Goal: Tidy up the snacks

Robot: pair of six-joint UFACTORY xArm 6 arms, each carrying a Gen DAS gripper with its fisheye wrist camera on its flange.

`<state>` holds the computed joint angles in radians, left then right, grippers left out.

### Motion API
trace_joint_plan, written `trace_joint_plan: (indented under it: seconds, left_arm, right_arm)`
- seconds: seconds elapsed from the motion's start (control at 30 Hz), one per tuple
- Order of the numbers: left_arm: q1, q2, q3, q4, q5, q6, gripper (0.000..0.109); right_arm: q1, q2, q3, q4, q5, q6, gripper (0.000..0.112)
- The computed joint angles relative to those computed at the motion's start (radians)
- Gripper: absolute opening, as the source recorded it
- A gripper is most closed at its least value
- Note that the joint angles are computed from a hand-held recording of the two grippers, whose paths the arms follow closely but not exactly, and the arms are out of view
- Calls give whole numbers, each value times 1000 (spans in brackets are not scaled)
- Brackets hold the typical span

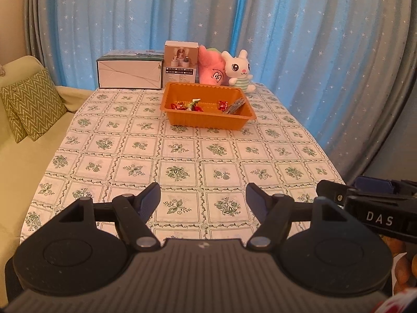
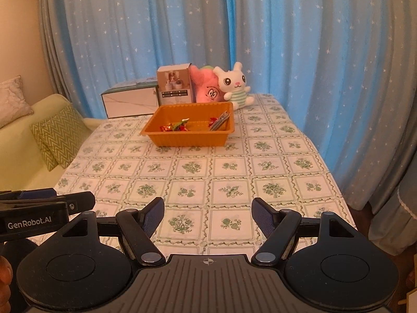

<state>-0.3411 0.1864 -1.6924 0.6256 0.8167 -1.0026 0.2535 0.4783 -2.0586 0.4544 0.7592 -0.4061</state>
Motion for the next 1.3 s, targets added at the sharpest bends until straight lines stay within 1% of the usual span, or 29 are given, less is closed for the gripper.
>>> trace_joint_plan:
  seconds: [0.13,0.4,1.3]
  left_arm:
    - [-7,-17,17,6,-1,-8,70]
    - [-13,-30,29,9,-3,-8,70]
    - [-15,-36,38,17,-9,-14,70]
  right_arm:
    - [2,-38,50,2,-13,-9,74]
    - [5,-63,82,6,-28,-12,74]
    - [11,-61,72,9,-24,-2,74]
